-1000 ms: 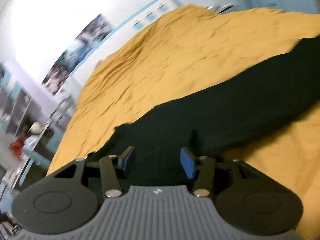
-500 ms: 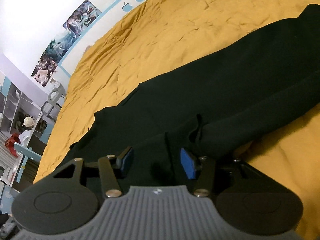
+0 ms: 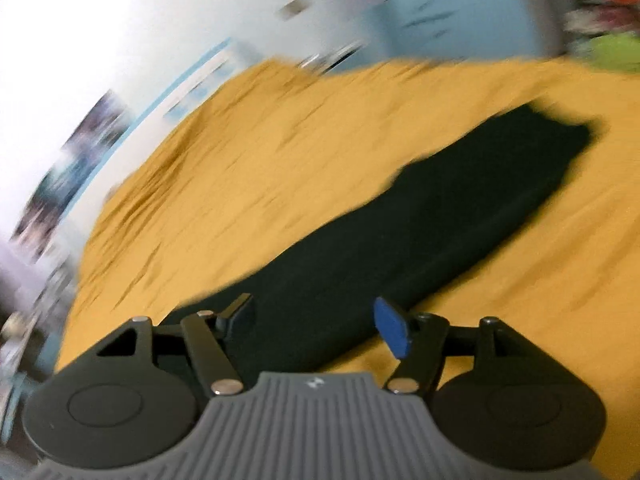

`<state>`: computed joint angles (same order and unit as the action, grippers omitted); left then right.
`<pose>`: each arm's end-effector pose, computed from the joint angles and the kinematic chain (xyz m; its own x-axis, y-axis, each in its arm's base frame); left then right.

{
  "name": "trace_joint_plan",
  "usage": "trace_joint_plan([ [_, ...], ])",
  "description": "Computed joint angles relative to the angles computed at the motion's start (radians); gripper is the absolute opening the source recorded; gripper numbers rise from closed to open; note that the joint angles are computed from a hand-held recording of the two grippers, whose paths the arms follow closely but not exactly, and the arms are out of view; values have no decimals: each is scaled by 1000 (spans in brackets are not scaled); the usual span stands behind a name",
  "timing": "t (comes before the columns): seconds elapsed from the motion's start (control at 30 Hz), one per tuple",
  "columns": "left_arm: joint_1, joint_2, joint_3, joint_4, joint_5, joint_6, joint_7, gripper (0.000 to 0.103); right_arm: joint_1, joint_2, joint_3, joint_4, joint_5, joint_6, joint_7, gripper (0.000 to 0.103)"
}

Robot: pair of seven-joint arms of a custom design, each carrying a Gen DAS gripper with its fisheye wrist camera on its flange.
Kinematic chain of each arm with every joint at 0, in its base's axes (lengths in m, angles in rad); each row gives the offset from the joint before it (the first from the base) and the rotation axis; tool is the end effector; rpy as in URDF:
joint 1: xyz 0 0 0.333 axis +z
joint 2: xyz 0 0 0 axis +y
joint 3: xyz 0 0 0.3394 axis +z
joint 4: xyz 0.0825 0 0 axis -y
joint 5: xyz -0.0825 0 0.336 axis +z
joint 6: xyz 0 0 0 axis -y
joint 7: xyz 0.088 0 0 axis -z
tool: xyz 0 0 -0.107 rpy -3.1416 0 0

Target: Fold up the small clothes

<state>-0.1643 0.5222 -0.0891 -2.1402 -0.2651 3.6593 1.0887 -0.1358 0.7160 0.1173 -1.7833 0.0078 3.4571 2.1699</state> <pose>0.5932 -0.1109 0.3391 0.2576 -0.8122 0.5234 -0.5004 -0.5755 -0.6468 0.6897 -0.0331 0.3280 -0.3645 -0.7671 -0.5279 -0.4396 0.6416 -0.6287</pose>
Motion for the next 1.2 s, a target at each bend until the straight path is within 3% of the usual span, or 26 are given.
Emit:
trace_joint_plan([
  [0.1, 35, 28, -85, 71, 119, -20, -18, 81, 3, 11, -83, 8, 84, 10, 42, 64],
  [0.17, 49, 65, -129, 134, 185, -44, -39, 81, -40, 40, -75, 39, 98, 7, 70, 64],
  [0.27, 48, 129, -176, 224, 259, -89, -56, 81, -129, 109, -15, 123, 91, -13, 118, 63],
  [0.33, 6, 157, -152, 278, 259, -132, -48, 81, -150, 151, -5, 180, 94, -44, 140, 62],
  [0.4, -74, 175, -81, 320, 216, -158, -26, 81, -179, 208, 19, 268, 87, -82, 145, 61],
  [0.57, -85, 209, -81, 365, 221, -193, 7, 81, -182, 307, 24, 405, 95, -75, 148, 61],
  [0.6, -86, 204, -81, 358, 218, -203, 10, 81, -189, 321, 33, 419, 90, -65, 145, 59],
  [0.67, -86, 203, -91, 359, 215, -228, 10, 81, -182, 346, 22, 461, 94, -84, 149, 41],
  [0.73, -90, 198, -91, 347, 209, -232, 9, 81, -168, 355, 0, 485, 112, -118, 155, 12],
  [0.8, -109, 190, -71, 334, 195, -229, 7, 81, -174, 353, 5, 485, 111, -116, 141, 9],
  [0.9, -157, 162, -23, 291, 159, -188, 9, 81, -145, 308, -34, 434, 110, -82, 116, 7],
  [0.97, -152, 146, -34, 256, 147, -137, 7, 81, -122, 267, -57, 400, 104, -57, 96, 6],
  [1.2, -66, 74, -102, 110, 170, -25, -15, 81, -146, 147, 98, 358, -73, 25, 26, 4],
])
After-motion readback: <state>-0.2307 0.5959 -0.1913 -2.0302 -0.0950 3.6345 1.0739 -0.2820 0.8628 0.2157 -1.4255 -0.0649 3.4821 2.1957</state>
